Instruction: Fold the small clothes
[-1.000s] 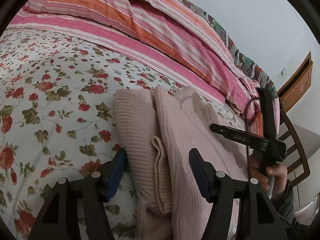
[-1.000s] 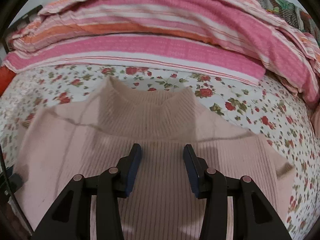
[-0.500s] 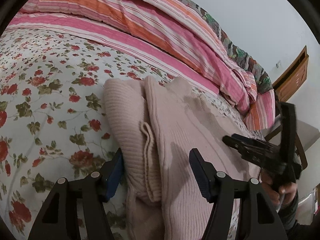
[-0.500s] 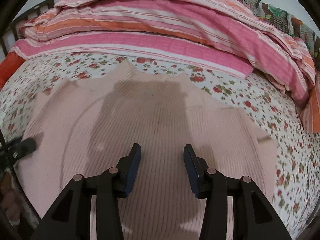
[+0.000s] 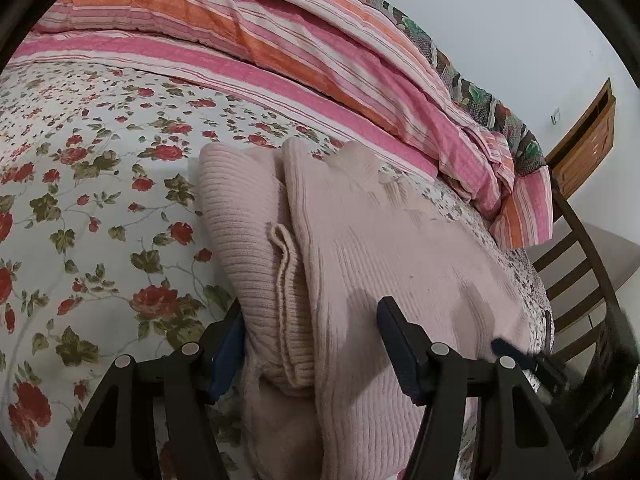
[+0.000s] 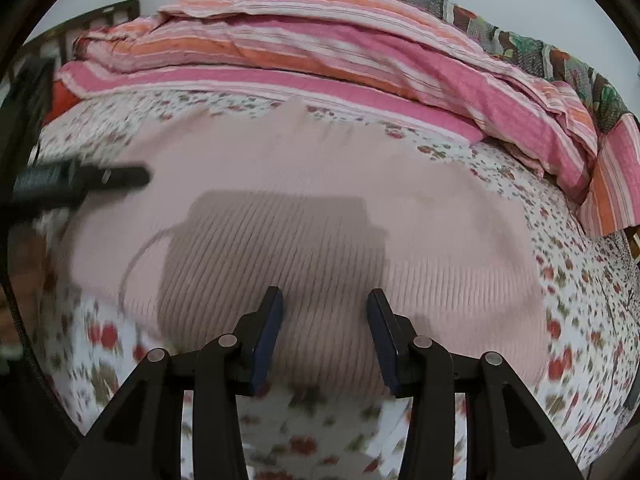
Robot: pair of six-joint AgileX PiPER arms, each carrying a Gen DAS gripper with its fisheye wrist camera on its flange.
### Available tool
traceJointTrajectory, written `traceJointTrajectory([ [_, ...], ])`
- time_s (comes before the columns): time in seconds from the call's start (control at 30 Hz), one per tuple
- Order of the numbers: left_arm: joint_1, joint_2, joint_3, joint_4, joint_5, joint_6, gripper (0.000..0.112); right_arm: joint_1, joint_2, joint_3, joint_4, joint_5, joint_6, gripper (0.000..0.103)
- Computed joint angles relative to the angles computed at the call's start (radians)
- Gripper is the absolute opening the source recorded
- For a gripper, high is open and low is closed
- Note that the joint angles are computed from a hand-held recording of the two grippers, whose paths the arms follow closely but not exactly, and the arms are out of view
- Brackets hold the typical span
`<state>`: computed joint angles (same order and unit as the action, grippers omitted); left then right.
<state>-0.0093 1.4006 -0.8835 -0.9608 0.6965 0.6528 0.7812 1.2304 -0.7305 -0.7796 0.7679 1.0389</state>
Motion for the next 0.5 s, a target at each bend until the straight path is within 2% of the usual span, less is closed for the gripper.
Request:
traceJointTrajectory([
  [0.13, -0.028, -0.007, 0.000, 0.052, -0.047, -0.069, 0.053, 0.095, -0.028, 0.067, -0.113, 0.041, 0.163, 0.044],
  [0.23, -0.039, -0.003, -0.004, 0.075, -0.074, -0.145, 0.039, 0.100, -0.038, 0.079, -0.113, 0.032, 0.193, 0.044],
  [0.3, -0.029, -0.009, -0.005, 0.064, -0.067, -0.180, 0.027, 0.089, -0.050, 0.083, -0.101, 0.019, 0.174, 0.044],
  [0.37, -0.029, -0.030, -0.003, 0.053, -0.067, -0.186, 0.024, 0.063, -0.072, 0.086, -0.070, -0.004, 0.136, 0.044],
  [0.43, -0.064, -0.059, -0.014, 0.112, -0.091, -0.234, 0.023, 0.047, -0.097, 0.094, -0.048, -0.025, 0.111, 0.044],
  [0.5, -0.091, -0.075, -0.045, 0.176, -0.080, -0.316, 0.023, 0.024, -0.154, 0.111, -0.013, -0.052, 0.064, 0.044],
])
